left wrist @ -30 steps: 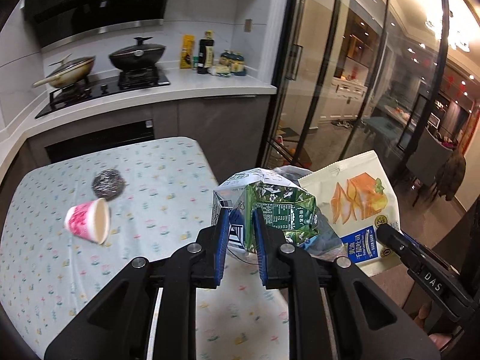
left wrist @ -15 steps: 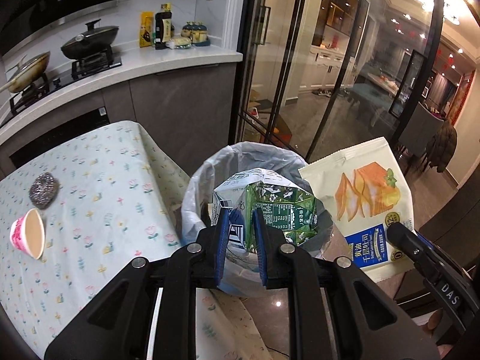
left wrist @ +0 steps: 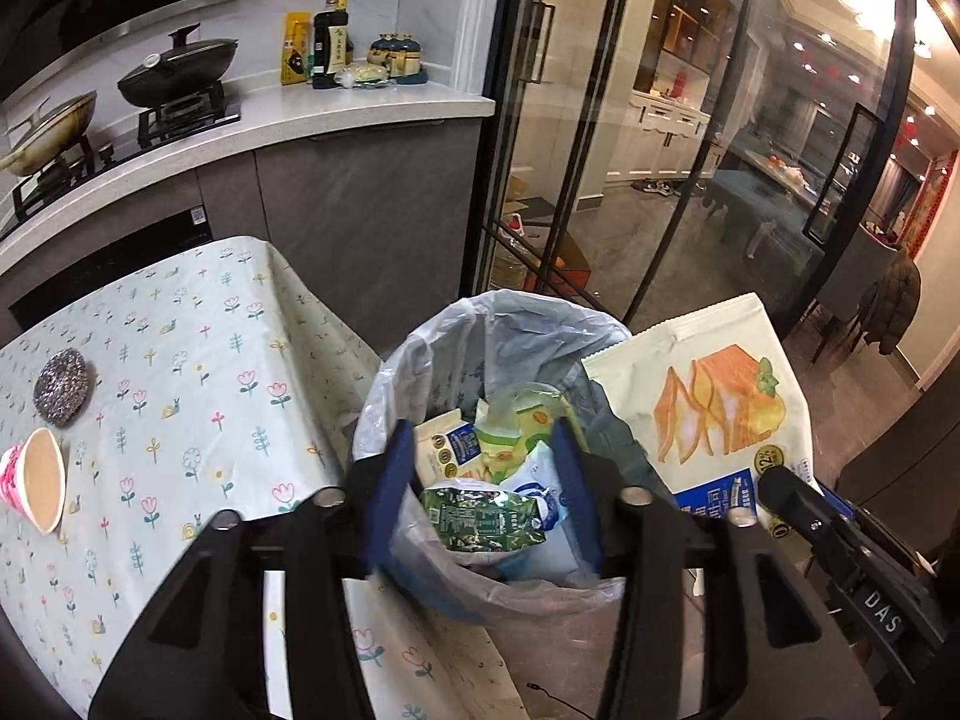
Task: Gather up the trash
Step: 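Lower the green packet and beige packet into the bin and open both grippers, then move both grippers back over the pink cup and steel scrubber on the table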
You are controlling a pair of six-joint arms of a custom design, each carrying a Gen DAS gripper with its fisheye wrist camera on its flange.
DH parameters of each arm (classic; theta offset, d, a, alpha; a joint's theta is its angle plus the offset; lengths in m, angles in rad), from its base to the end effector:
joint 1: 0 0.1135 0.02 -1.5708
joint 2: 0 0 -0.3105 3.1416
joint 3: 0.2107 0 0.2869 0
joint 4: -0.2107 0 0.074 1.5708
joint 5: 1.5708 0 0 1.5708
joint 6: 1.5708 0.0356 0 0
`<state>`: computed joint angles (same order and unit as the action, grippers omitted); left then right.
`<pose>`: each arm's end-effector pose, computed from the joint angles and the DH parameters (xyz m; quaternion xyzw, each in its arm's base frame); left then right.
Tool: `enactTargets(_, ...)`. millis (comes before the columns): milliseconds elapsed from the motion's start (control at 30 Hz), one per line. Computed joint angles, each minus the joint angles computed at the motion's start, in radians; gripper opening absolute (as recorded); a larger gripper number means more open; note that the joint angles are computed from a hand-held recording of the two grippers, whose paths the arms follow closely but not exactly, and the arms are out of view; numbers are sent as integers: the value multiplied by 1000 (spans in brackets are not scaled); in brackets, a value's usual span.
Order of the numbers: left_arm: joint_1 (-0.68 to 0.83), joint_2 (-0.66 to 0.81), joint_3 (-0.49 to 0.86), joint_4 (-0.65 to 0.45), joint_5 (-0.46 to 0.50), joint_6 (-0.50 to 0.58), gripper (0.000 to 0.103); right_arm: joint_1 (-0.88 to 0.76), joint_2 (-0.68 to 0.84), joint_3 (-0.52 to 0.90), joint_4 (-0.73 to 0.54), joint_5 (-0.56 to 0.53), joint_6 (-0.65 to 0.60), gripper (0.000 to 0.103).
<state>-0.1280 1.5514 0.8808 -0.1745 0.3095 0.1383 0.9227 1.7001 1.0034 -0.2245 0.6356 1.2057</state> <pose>0.3385 -0.0545 0.2159 0.1769 0.9083 -0.1423 0.3514 0.2437 0.2868 0.2057 0.2257 0.8772 0.1214 0.4060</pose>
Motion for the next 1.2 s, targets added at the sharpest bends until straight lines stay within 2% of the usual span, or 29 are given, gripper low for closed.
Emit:
enactTargets(167,36,-9,-11,2,8,11,52,-18,57,47,23,-39,-40,23)
enactTargets(300,63,-23,-26,10,11,19,60,-16,104,104,-1,-39,-48,27)
enactTargets(367,77,-29,-31,12,12,28,60,-10,117,124,-14,-29,-46,37)
enactTargets(467,96,-37,-36,5,18,29,69,3,122,143,-35,-3,-34,48)
enactTargets(667,143,-58,-48,-15,46,47,71,26,114,160,-74,25,-11,51)
enactTargets(800,180,-88,-65,-31,66,66,77,45,105,179,-108,37,-6,51)
enactTargets(933,222,-117,-76,-52,92,77,78,81,103,204,-135,66,4,55)
enactTargets(1200,300,-181,-96,-88,126,113,83,139,131,289,-198,99,12,55)
